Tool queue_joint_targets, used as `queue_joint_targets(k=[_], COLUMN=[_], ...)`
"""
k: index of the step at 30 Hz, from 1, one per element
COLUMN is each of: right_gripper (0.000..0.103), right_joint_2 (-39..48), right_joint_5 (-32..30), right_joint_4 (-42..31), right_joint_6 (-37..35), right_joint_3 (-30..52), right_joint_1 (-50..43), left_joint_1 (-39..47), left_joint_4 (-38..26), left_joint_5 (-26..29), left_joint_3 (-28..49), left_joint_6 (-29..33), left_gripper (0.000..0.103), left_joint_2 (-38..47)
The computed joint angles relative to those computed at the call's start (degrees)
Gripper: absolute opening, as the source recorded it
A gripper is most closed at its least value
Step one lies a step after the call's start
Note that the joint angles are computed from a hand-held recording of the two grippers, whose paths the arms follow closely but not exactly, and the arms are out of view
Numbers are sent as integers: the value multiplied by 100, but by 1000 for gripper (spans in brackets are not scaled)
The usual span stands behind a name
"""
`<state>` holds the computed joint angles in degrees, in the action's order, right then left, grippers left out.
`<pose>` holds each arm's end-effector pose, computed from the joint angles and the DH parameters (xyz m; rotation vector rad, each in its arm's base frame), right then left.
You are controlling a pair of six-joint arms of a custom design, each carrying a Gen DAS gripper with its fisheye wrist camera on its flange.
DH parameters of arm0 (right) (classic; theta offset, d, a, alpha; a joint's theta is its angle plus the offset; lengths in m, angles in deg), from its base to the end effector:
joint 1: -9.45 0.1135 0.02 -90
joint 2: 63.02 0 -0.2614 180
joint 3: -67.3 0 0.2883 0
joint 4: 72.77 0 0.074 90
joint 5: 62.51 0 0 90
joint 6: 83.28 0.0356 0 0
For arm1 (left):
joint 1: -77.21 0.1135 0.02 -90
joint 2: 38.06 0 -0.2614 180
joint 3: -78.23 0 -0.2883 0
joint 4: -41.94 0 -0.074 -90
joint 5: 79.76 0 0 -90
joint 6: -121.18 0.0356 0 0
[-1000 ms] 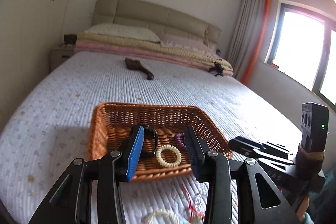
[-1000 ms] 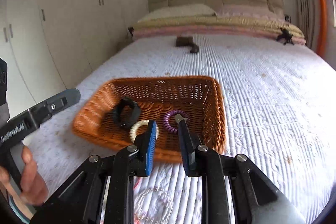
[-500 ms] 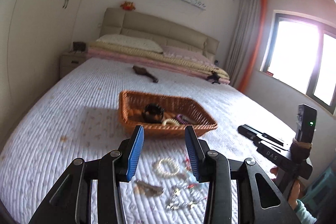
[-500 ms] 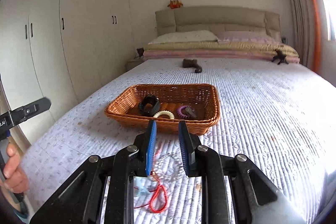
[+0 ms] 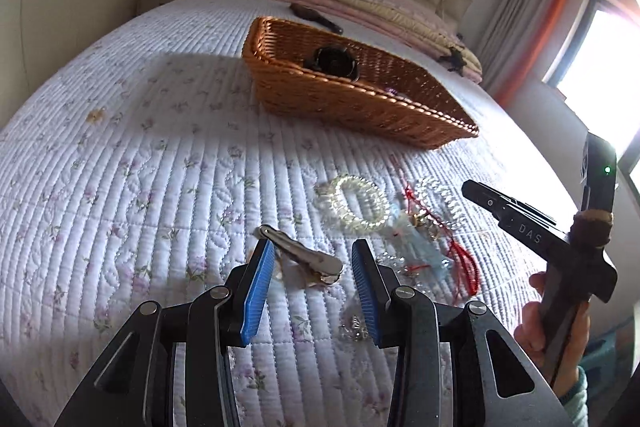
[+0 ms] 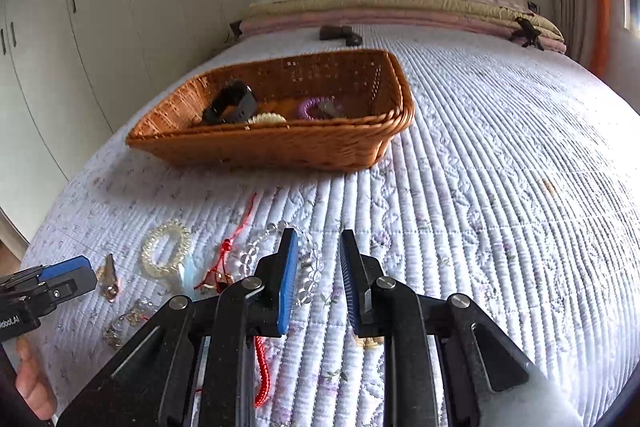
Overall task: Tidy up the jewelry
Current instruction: 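Grasp a silver hair clip with the left tool while the right tool grasps the clear bead bracelet, then carry both items into the wicker basket and open both tools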
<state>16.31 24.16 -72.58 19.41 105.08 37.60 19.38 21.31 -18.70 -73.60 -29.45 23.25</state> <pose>0.2367 0.1290 0.1068 -0.3437 2.3045 0.4308 0.1200 -0.1585 0.1004 -0.2584 2.3690 -0.3540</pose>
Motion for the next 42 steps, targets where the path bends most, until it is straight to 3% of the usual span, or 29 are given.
queue_joint_targets(k=[5, 7, 14, 19, 21, 25, 31, 32, 34, 42], right_gripper=[24, 24, 24, 24, 24, 24, 24, 23, 10, 10], right_joint_2=[426, 530, 754, 874, 872, 873, 1015, 1031, 1035, 416], right_joint_5=[-48, -72, -131, -151, -145, -130, 233, 278, 341, 50], right_joint_4=[-151, -146, -173, -202, -197, -200, -260, -262, -261, 182], right_joint_6=[-75, -87, -104, -163, -164, -166, -232, -265, -283, -176], right_joint_3=[239, 264, 426, 553, 552, 549, 684, 699, 705, 147], right_joint_1=[33, 29, 49, 34, 46, 54, 268, 311, 353, 170], left_joint_1=[49, 112, 547, 443, 437, 581, 361, 331, 296, 231], left_joint_4=[139, 208, 404, 251, 182, 381, 145, 119, 58, 467], left_joint_5=[135, 203, 457, 254, 227, 490, 153, 119, 55, 128], left_joint_3=[287, 318, 641, 740, 714, 433, 656, 661, 689, 290], left_joint_6=[-69, 28, 944, 1108, 1142, 1157, 1074, 1054, 1034, 1180], left_gripper=[42, 48, 50, 28, 23, 24, 23, 23, 20, 17], left_joint_2=[707, 730, 1231, 1371, 1311, 995, 1288, 1299, 1311, 831])
